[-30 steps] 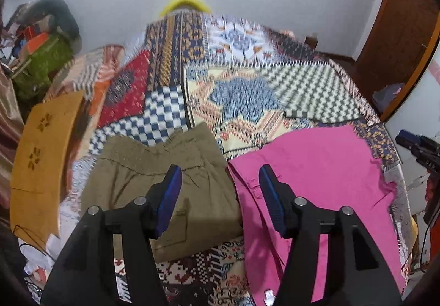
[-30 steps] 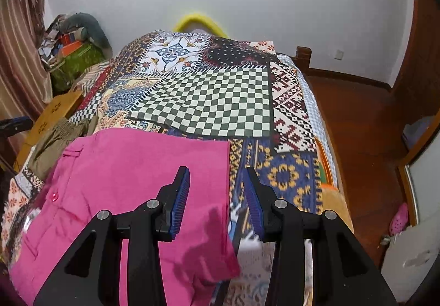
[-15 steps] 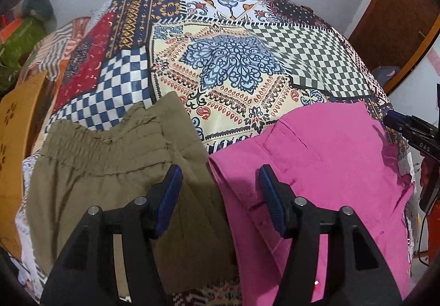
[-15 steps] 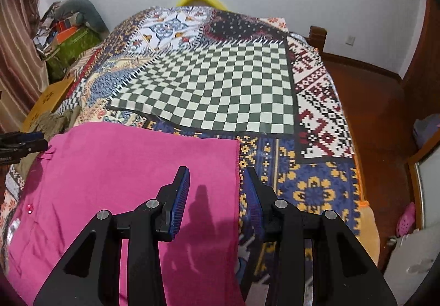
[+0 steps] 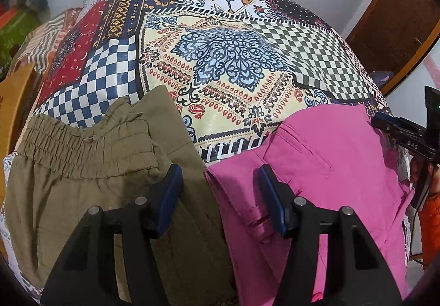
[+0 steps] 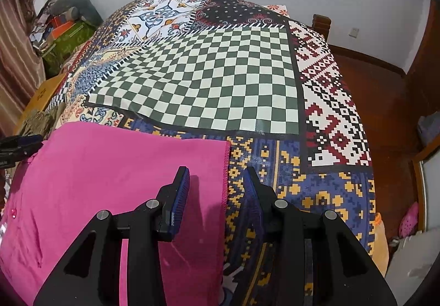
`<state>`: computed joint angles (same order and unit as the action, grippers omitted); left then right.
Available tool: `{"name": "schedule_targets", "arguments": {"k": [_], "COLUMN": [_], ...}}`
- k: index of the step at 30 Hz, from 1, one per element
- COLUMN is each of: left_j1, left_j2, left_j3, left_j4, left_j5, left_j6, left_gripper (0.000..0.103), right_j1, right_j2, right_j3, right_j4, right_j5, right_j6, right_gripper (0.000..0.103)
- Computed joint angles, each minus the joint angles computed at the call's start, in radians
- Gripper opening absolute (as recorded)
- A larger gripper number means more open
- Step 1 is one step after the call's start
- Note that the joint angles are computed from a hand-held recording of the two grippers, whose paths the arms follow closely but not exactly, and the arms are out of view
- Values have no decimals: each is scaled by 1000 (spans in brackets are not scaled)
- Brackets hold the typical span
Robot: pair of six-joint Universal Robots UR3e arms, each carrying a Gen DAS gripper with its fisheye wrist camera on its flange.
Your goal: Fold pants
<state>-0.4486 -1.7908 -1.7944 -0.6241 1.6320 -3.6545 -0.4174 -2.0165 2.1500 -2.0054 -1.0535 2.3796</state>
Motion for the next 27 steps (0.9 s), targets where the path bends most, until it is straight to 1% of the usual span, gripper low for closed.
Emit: {"name": "schedule_targets", "arguments": {"k": [4, 8, 11, 12, 13, 14, 18, 20, 21, 22, 23, 24, 25, 26, 27], "left_j1": [13, 4, 20, 26, 37, 48, 47, 52, 53, 52, 48, 41, 42, 35, 24], "left_j2": [20, -17, -31, -31, -29, -27, -34, -34, -35, -36, -39, -36, -31, -24, -19], "left_j3": [-13, 21, 13, 5, -9, -20, -36, -42, -41, -40, -31, -31, -44, -51, -51], "left_j4": [4, -10, 11, 23, 40, 54, 84, 91, 90, 86, 73, 71, 89, 98, 99], "left_j5": [-32, -25, -57, -68, -92, -119, -123, -135, -135, -131, -117, -98, -98, -81, -57], "left_j6": [-43, -28, -16, -14, -14, -16, -15, -14, -15, -16, -20, -30, -34, -40, -40], "left_gripper": [57, 57, 56, 52, 42, 41, 39, 37, 34, 24, 12, 12, 11, 10, 10], "right_j1": [15, 37, 53, 60, 68, 80, 118, 130, 139, 152, 158, 161, 164, 167, 166], "right_j2": [20, 55, 93, 106, 116, 131, 175, 186, 189, 189, 184, 180, 182, 181, 175], "right_j3": [4, 6, -3, -5, -7, -12, -25, -25, -25, -18, -11, -12, -15, -14, -7], "right_j4": [-27, -81, -112, -125, -139, -156, -197, -201, -204, -224, -232, -217, -210, -209, -213], "right_j5": [-8, -20, -21, -20, -22, -26, -41, -42, -44, -58, -62, -55, -53, -53, -46], "right_j6": [-4, 20, 37, 38, 40, 46, 65, 65, 64, 69, 63, 51, 52, 55, 60], "right_gripper": [37, 37, 37, 37, 37, 37, 37, 37, 37, 37, 31, 18, 12, 9, 8]}}
